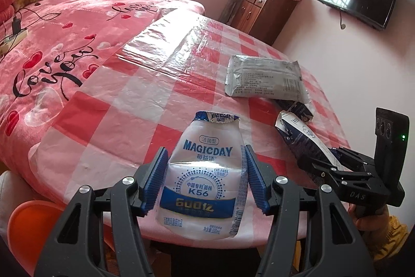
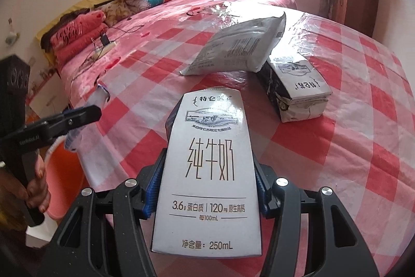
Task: Collect trash
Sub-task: 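Carry yogurt bottle and milk carton over the orange bucket and open both tools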
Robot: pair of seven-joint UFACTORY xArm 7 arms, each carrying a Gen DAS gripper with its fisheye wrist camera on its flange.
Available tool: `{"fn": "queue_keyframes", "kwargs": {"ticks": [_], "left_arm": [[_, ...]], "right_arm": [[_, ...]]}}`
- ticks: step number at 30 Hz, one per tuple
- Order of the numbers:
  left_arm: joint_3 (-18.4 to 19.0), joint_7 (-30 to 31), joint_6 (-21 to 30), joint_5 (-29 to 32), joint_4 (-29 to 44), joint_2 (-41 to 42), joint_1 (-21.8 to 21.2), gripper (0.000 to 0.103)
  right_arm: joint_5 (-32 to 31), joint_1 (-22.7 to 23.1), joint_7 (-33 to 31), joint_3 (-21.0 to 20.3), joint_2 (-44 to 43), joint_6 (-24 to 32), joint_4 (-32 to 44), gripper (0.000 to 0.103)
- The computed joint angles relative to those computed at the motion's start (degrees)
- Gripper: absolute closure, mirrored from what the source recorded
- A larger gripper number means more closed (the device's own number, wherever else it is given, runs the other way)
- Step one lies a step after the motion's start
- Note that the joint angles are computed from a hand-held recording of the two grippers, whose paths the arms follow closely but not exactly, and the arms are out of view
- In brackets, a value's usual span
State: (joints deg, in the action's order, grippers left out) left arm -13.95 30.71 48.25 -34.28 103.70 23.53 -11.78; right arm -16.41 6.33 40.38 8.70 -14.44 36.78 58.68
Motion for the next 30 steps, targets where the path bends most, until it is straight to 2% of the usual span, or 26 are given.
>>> {"fn": "queue_keyframes", "kwargs": {"ticks": [11,18,25,30], "left_arm": [[0.6,2.7,0.9,-4.9,-3.2,-3.2,3.1,0.043],[2.6,3.7,0.6,-6.3,-6.6,-6.5,5.0,0.043],[5.0,3.2,0.5,-5.4,-10.4,-9.2,7.0,0.043],[6.9,1.5,0.1,-3.1,-13.6,-10.8,8.2,0.043]], "right_arm": [[9.5,2.3,-2.9,-1.7,1.3,-2.8,2.7,0.045],[21.0,5.2,-8.7,-3.2,3.9,-5.2,5.5,0.045],[28.1,7.7,-14.5,-2.4,9.5,-3.1,12.6,0.045],[35.8,9.3,-20.5,-1.2,15.1,-0.8,19.3,0.045]]}}
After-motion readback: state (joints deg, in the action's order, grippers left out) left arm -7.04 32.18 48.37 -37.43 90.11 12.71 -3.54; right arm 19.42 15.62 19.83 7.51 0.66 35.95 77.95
